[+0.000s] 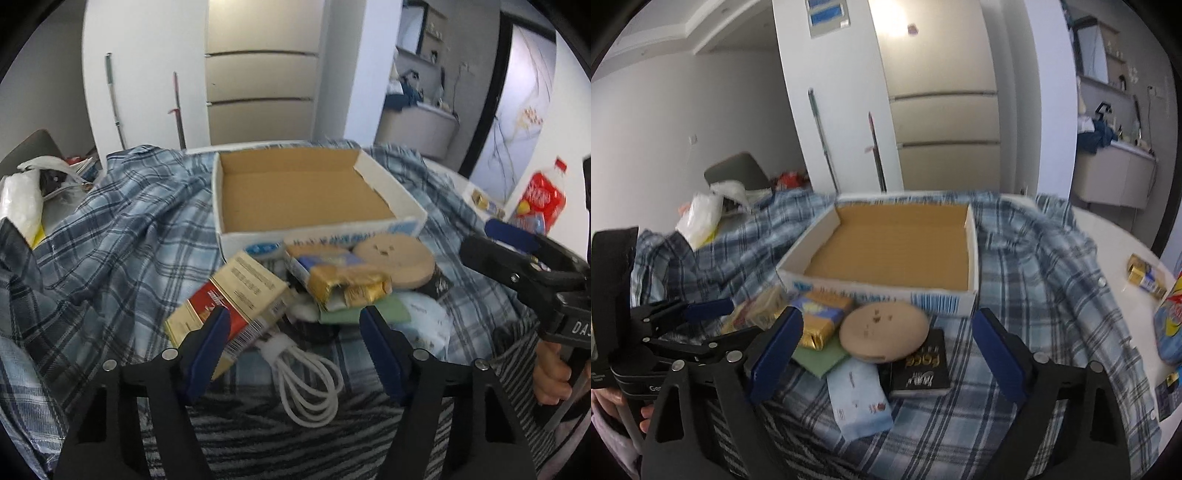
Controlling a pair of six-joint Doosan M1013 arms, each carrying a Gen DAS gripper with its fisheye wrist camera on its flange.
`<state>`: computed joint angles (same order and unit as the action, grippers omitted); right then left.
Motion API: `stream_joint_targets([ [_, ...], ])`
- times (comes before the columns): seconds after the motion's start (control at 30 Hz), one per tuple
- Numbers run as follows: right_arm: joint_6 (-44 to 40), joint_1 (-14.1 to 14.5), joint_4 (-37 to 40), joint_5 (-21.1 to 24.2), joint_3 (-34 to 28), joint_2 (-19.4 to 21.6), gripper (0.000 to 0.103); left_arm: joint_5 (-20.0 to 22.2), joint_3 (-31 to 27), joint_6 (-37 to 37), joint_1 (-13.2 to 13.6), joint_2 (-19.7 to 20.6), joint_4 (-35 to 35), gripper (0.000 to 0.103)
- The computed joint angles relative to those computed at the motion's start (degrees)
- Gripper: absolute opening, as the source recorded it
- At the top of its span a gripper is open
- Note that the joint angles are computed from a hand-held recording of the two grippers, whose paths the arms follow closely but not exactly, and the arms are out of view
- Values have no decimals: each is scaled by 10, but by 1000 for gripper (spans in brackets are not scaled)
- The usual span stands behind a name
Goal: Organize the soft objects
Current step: 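Lower the left gripper onto the coiled white cable and close it, then lift the white cable up with the left gripper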
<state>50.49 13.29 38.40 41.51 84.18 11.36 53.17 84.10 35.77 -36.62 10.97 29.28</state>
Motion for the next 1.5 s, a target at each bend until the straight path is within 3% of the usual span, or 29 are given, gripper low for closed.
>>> stream_joint_targets([
  [0.1, 12, 1, -16, 9, -1, 4, 91, 37, -22, 61, 0, 14, -55, 74],
  [0.17, 22, 1, -26, 9, -2, 4, 91, 36, -24, 78, 1, 17, -77, 74],
  [0.3, 28, 0, -27, 13, -4, 5, 91, 58, -30, 86, 8, 26, -105, 58],
  [0.63, 3, 2, -13, 6, 4, -1, 91, 57, -25, 81, 36, 29, -170, 46],
  [0.8, 0, -1, -3, 6, 6, -2, 91, 31, -12, 54, 40, 18, -160, 15],
  [1.03, -7, -6, 19, -7, 11, -6, 91, -20, 12, -2, 21, -10, -68, 7],
  [1.3, -23, -13, 59, -13, 15, -6, 91, -91, 44, -126, -27, -28, 170, 7],
  [1.5, -30, -12, 59, -17, 18, -7, 90, -109, 65, -218, -43, -33, 307, 7],
])
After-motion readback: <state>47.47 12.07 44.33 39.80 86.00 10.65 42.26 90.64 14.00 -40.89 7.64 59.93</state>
